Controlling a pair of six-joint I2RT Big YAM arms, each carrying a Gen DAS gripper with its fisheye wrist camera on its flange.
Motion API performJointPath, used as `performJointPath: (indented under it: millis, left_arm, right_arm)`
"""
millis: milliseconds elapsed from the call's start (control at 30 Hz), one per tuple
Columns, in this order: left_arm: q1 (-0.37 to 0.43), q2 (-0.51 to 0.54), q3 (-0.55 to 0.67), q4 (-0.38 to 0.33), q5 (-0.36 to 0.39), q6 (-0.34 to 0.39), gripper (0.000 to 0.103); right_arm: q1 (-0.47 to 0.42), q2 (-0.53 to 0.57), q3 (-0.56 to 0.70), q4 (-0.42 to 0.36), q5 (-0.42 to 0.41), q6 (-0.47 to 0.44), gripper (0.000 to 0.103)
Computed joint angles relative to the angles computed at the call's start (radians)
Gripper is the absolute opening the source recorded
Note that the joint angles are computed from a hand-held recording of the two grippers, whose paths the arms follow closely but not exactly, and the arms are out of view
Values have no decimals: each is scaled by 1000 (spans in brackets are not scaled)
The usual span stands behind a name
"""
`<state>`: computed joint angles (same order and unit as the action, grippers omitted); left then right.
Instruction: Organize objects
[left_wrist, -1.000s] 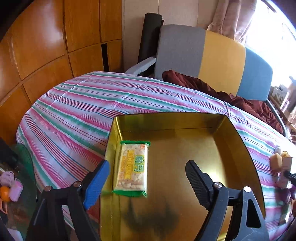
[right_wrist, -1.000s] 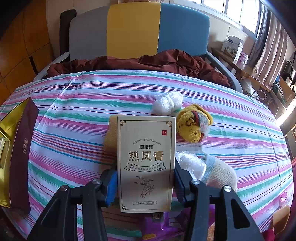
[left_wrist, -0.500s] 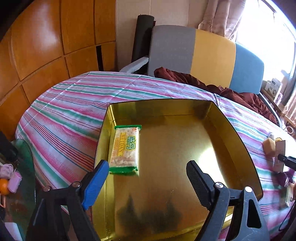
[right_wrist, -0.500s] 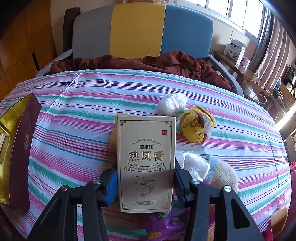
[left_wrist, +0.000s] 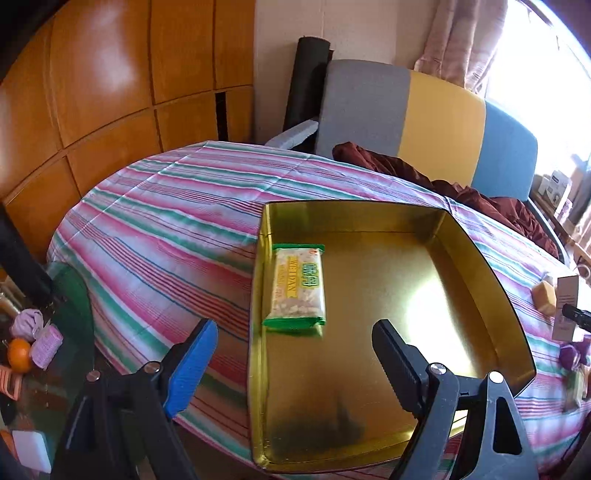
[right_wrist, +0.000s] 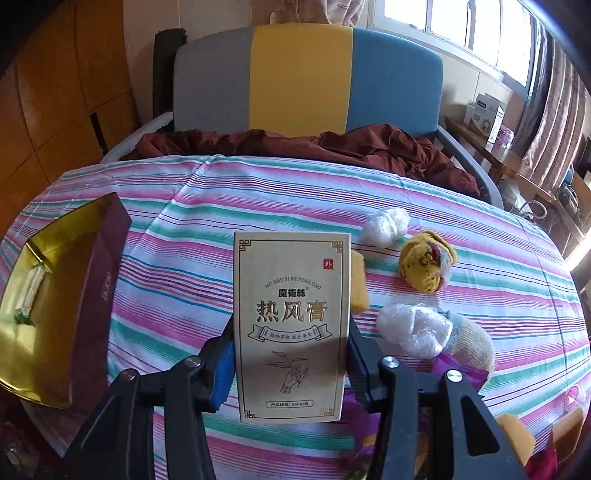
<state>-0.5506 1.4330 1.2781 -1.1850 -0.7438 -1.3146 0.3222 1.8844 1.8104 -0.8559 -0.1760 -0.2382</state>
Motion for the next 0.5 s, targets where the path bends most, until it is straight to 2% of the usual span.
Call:
performJointPath:
  millis: [133, 367, 500]
  left_arm:
    - [-2, -29, -30, -16, -9, -35, 86]
    - [-1, -73, -75, -47, -15, -103, 87]
    - [3, -101, -99, -69, -28, -145, 88]
  right_arm:
    - [38, -39, -23, -7, -49, 7, 51]
    - [148, -93, -22, -63, -198, 1, 51]
    - [242, -72, 11, -148, -253, -40, 51]
